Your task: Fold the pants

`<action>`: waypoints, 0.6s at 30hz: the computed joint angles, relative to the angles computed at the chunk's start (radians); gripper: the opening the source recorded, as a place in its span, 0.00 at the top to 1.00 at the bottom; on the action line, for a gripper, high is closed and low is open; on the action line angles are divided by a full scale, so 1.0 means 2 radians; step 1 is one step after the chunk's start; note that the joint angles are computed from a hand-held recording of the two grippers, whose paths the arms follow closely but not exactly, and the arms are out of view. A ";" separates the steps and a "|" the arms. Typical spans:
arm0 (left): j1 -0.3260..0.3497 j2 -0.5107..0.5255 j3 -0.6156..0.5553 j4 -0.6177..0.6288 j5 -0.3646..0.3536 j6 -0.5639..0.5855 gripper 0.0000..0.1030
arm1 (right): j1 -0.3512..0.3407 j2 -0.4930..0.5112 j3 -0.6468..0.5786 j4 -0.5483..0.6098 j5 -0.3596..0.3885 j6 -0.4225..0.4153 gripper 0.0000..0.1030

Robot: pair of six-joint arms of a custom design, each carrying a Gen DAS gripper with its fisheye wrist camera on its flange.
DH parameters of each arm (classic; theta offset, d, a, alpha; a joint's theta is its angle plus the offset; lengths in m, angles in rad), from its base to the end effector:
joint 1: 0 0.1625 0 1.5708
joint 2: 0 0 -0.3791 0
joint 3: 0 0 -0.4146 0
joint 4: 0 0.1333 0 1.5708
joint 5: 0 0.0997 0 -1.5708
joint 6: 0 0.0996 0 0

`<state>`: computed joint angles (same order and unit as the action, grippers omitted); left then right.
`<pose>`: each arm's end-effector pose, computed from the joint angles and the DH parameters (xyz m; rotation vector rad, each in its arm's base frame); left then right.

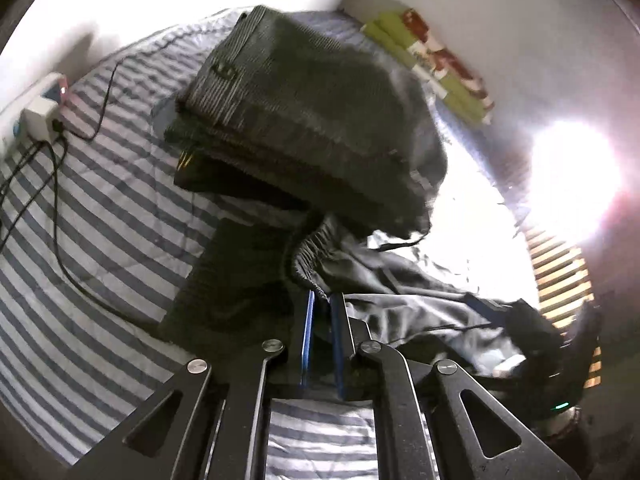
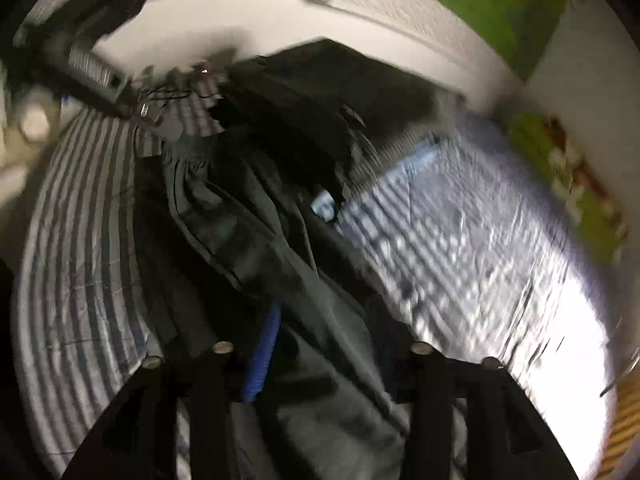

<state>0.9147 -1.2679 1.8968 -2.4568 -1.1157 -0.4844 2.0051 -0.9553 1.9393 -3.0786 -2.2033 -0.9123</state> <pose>-0.2059 -0.5577 0.2193 0.1578 2.8187 -0.6598 0.3094 -0.4903 0.1071 1.3196 -1.9889 0.4351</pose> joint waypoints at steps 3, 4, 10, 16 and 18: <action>-0.016 -0.016 0.005 0.004 0.002 -0.010 0.93 | 0.003 0.008 0.000 -0.004 -0.011 -0.018 0.52; -0.021 -0.020 0.006 0.004 0.003 -0.011 0.93 | 0.007 0.012 0.000 -0.012 -0.017 -0.020 0.52; -0.077 -0.061 0.020 0.021 0.033 -0.030 0.93 | 0.010 -0.007 0.010 -0.035 -0.041 -0.016 0.55; -0.126 -0.111 0.043 0.068 0.076 -0.099 0.94 | -0.003 -0.142 0.027 0.173 0.086 0.085 0.93; -0.125 -0.112 0.037 0.091 0.080 -0.115 0.94 | -0.010 -0.168 0.016 0.235 0.132 0.093 0.93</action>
<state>0.6648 -1.4929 1.9718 -2.2753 -0.9564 -0.7152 1.9845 -1.2919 1.9710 -2.6085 -1.9398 -0.7255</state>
